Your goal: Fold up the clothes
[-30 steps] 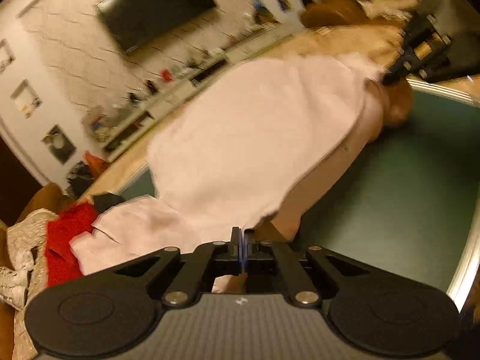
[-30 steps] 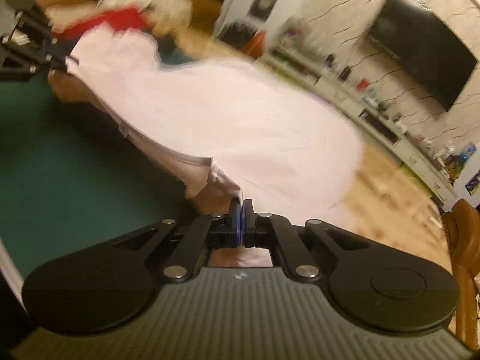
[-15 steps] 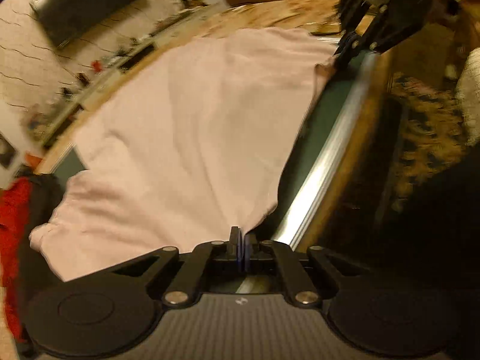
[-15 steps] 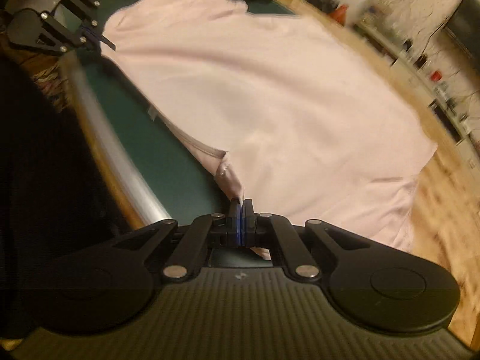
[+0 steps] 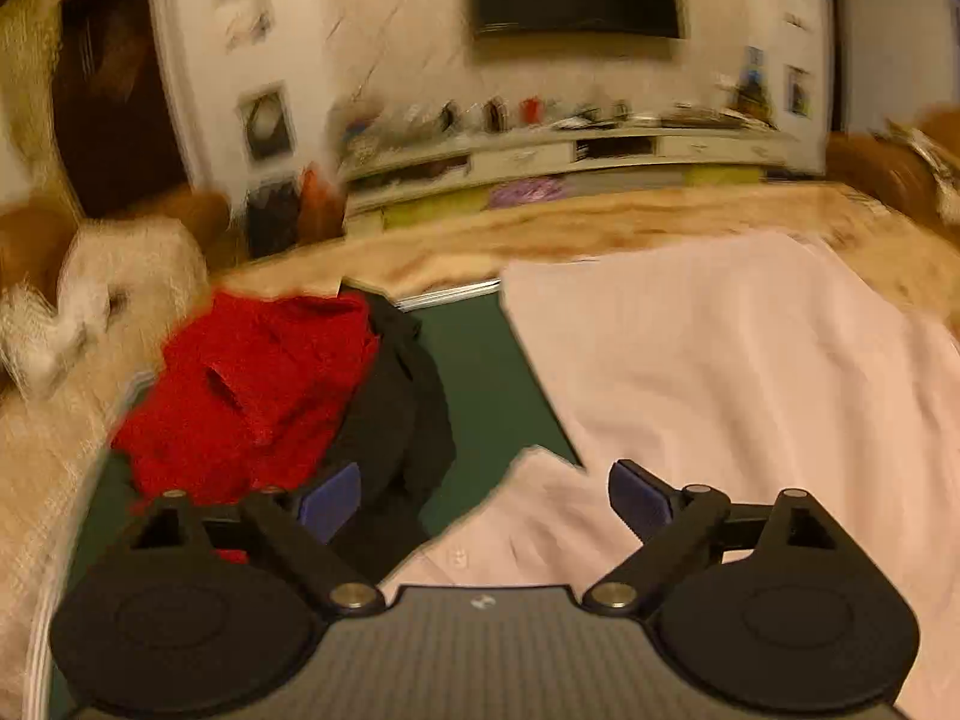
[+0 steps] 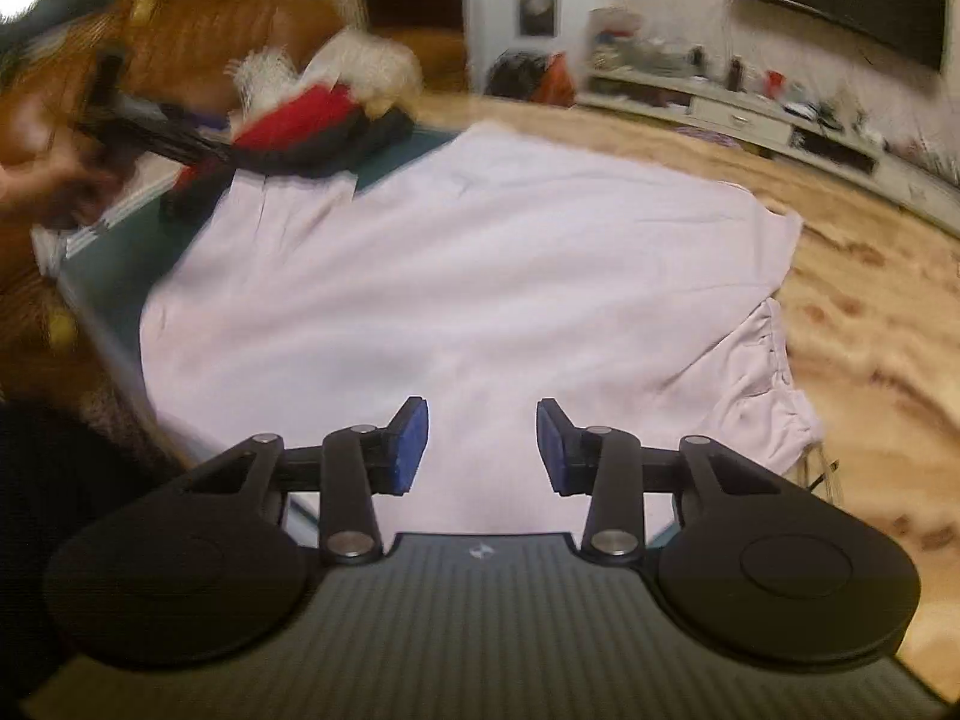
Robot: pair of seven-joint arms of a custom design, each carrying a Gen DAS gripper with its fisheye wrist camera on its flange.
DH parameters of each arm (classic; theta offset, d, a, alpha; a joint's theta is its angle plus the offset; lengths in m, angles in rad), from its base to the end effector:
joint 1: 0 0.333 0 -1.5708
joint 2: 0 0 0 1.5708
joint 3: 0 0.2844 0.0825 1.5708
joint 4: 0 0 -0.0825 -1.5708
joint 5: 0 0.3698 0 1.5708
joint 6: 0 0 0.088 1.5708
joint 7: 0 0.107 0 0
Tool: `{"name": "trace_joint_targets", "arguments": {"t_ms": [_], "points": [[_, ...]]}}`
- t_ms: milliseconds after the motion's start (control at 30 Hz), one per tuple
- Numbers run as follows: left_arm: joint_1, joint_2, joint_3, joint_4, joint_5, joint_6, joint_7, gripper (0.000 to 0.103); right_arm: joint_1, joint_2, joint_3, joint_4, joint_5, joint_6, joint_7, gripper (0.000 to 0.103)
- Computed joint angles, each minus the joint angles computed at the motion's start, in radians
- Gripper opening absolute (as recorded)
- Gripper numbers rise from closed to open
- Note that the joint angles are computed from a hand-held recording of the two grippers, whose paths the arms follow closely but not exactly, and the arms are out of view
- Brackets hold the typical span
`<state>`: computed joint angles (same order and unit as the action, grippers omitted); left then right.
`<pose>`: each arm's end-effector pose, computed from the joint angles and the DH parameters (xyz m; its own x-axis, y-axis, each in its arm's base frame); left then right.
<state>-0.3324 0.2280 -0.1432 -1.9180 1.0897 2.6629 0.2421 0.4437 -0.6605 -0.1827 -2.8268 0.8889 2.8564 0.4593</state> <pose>0.5421 -0.3030 0.3991 0.0258 -0.9980 -0.0577 -0.6751 0.0251 -0.7373 0.3675 0.0588 0.4177 0.5836 -0.8075 -0.0859 -0.5762 -0.3372 -0.7445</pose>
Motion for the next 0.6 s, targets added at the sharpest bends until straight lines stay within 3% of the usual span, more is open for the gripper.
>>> {"name": "trace_joint_targets", "arguments": {"t_ms": [100,200,300,433,600], "points": [[0.075,0.131,0.01,0.091,-0.197,0.118,0.044,0.07,0.036,0.023,-0.026,0.016,0.064,0.039,-0.017,0.047],[0.077,0.235,0.045,0.183,-0.305,0.069,0.077,0.063,0.077,0.055,-0.049,0.031,0.135,0.09,-0.054,0.047],[0.031,0.277,0.142,0.227,-0.227,0.056,0.023,0.057,0.082,0.049,-0.067,0.005,0.176,0.121,-0.098,0.047],[0.039,0.361,0.15,0.369,-0.249,-0.063,0.149,0.048,0.139,0.133,-0.102,0.051,0.271,0.173,-0.171,0.047],[0.046,0.434,0.174,0.508,-0.265,-0.162,0.278,0.049,0.127,0.22,-0.081,0.105,0.393,0.183,-0.234,0.047]]}}
